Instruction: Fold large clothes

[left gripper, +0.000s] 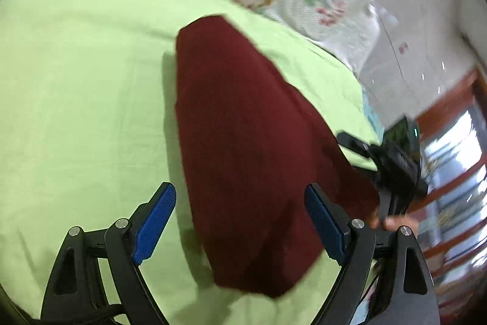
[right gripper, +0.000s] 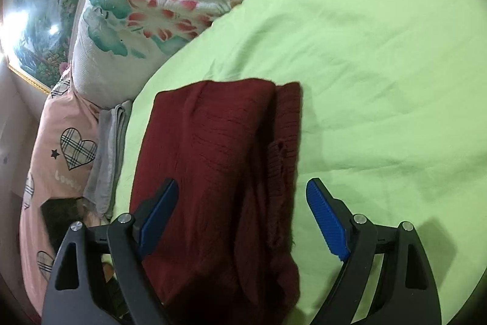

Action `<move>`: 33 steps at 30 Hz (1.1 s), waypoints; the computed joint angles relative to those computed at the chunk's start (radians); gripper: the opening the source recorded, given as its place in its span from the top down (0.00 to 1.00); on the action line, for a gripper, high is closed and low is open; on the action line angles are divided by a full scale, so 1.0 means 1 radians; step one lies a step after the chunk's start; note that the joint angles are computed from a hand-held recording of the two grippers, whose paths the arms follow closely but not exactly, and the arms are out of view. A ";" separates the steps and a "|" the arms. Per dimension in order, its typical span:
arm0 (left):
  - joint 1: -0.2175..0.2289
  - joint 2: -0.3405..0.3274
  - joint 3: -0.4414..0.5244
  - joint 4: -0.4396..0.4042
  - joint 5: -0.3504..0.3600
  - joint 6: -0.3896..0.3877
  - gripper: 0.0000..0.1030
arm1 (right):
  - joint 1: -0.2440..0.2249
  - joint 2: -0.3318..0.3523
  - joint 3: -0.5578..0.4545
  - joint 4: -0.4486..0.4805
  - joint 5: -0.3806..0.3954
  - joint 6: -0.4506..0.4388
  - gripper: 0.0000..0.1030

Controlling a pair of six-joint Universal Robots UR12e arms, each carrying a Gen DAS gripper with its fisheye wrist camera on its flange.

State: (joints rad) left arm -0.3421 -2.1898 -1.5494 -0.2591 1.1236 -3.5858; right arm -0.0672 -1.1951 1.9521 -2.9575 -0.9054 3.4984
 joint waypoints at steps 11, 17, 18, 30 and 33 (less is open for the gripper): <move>-0.008 -0.104 0.138 -0.169 -0.084 0.095 0.19 | 0.006 0.044 -0.044 0.061 0.039 -0.046 0.18; -0.021 -0.098 0.130 -0.131 -0.024 0.143 0.35 | 0.008 0.056 -0.050 0.079 0.078 -0.037 0.58; -0.022 -0.098 0.128 -0.120 -0.020 0.143 0.37 | 0.010 0.053 -0.045 0.064 0.074 -0.030 0.61; 0.030 0.095 -0.097 -0.018 0.084 0.180 0.40 | 0.120 0.094 -0.073 -0.124 0.195 0.090 0.64; 0.074 0.151 -0.169 -0.014 0.088 0.172 0.40 | 0.164 0.140 -0.122 -0.144 0.233 0.119 0.64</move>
